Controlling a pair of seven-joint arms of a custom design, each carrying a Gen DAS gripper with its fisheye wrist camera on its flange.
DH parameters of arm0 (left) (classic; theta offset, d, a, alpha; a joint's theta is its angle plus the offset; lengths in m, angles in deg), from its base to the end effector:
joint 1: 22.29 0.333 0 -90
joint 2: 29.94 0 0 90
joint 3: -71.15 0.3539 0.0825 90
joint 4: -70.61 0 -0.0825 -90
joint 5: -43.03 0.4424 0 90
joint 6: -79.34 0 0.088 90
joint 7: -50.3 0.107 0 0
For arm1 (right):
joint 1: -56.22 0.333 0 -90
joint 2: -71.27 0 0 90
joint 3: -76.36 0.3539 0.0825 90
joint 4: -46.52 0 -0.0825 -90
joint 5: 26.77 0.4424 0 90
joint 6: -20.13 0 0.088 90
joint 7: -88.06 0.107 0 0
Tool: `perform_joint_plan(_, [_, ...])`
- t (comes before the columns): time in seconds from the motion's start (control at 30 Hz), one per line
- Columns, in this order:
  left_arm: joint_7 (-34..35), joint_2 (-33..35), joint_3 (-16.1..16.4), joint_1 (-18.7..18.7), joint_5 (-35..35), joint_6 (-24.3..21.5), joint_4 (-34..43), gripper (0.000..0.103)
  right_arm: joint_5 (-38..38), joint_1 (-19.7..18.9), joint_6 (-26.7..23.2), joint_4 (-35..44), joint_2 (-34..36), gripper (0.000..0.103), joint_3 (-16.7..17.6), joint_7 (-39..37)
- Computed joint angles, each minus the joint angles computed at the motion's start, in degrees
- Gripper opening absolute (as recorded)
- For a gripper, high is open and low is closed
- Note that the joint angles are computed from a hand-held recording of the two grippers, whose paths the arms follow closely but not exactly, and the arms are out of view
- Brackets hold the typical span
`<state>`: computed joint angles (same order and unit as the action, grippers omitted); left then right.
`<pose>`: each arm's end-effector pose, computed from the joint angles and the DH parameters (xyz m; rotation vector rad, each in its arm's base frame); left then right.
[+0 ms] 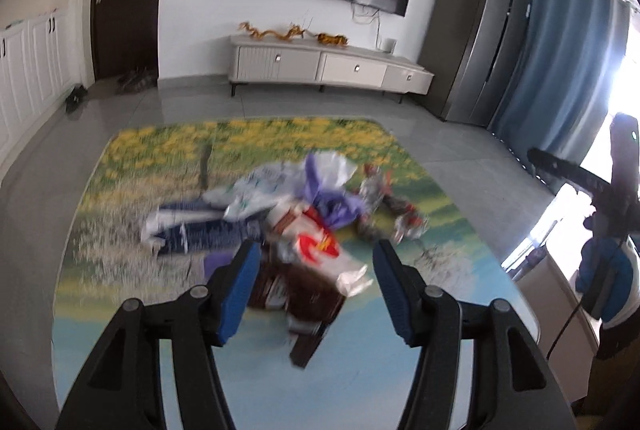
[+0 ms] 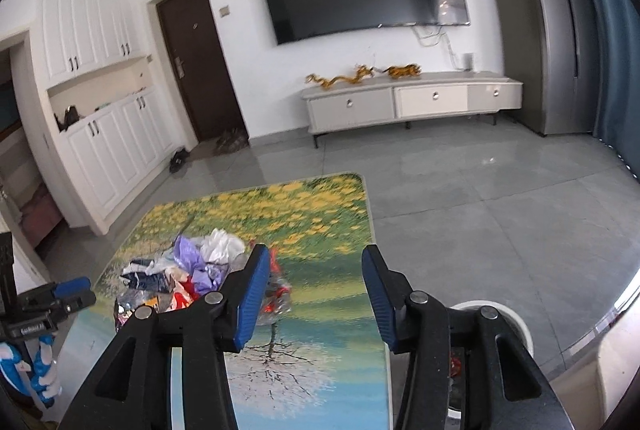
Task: Collect trash
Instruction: 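Grasp the clear plastic bottle with the right tool while the left tool grasps the brown wrapper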
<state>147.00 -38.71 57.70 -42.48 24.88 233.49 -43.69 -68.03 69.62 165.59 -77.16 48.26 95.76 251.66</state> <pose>0.5125 -0.3403 0.6477 -1.3575 2.2721 -1.1696 0.4278 0.3199 0.6586 -1.3865 1.7579 -0.7742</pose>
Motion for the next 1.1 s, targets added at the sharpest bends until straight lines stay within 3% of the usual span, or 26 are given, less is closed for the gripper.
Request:
perform_joint_plan(0.17, [-0.33, -0.63, 0.08, -0.07, -0.39, -1.05, -3.08, 0.057, 1.39, 1.03, 2.95, 0.94, 4.25, 0.045, -1.48, -1.67])
perform_joint_plan(0.47, [-2.30, 2.69, -0.48, 0.48, 1.19, -4.17, -0.84, 0.056, 7.18, 3.86, 8.13, 1.99, 11.19, 0.045, -5.70, -7.50])
perform_joint_plan(0.5, [-2.29, 3.03, -0.50, 0.55, 1.04, -4.44, -0.57, 0.050, 7.89, 4.19, 8.34, 2.48, 12.08, 0.045, -6.05, -8.50])
perform_joint_plan(0.53, [-2.15, 3.31, -0.49, 0.64, 0.85, -4.79, -0.36, 0.042, 8.71, 4.57, 8.34, 3.15, 13.14, 0.045, -6.44, -9.74])
perform_joint_plan(0.73, [-0.80, 4.37, -0.50, 1.03, -1.64, -6.09, 0.51, 0.029, 14.07, 6.79, 7.81, 7.17, 18.71, 0.045, -8.93, -17.01])
perform_joint_plan(1.0, [1.88, 4.51, -0.32, 1.39, -5.59, -6.06, 0.38, 0.023, 19.04, 9.05, 3.24, 12.05, 23.92, 0.045, -11.19, -24.12])
perform_joint_plan(1.1, [3.18, 4.12, -0.21, 1.36, -7.25, -5.88, 0.02, 0.021, 21.36, 9.55, 2.17, 12.79, 24.84, 0.038, -11.69, -26.53])
